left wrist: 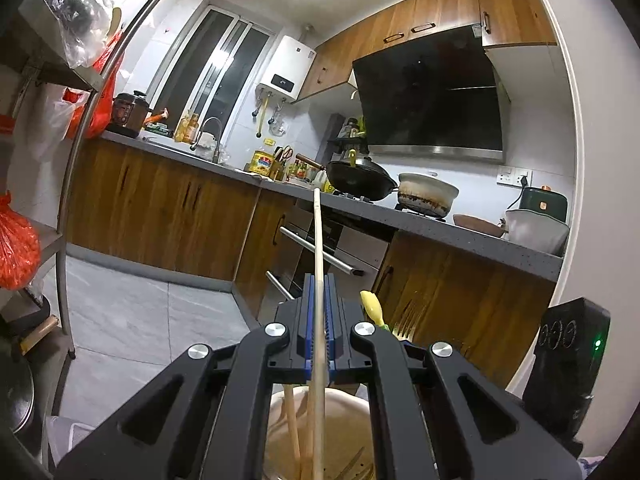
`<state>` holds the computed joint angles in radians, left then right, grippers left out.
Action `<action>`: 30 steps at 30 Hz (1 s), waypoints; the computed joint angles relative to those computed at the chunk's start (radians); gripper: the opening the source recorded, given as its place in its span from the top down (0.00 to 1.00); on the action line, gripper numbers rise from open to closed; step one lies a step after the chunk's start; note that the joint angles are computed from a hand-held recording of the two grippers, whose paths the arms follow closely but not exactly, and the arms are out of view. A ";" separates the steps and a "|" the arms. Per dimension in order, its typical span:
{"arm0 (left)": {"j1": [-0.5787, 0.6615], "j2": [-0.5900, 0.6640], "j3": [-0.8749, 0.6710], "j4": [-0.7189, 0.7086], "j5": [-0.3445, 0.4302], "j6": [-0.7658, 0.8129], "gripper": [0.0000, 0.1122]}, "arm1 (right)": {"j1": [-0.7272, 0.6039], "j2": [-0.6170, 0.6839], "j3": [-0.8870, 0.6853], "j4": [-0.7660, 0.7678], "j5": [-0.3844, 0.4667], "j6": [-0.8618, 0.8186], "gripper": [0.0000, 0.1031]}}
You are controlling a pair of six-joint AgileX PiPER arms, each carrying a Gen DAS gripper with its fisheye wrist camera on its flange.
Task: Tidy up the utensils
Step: 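Lower the spatula into the small compartment with the right tool while the left lowers the chopstick into the large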
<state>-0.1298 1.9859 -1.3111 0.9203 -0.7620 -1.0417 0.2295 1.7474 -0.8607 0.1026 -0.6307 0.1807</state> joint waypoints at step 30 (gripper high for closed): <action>0.037 0.026 -0.032 0.077 -0.066 -0.125 0.96 | -0.014 -0.112 0.102 -0.015 0.194 0.083 0.78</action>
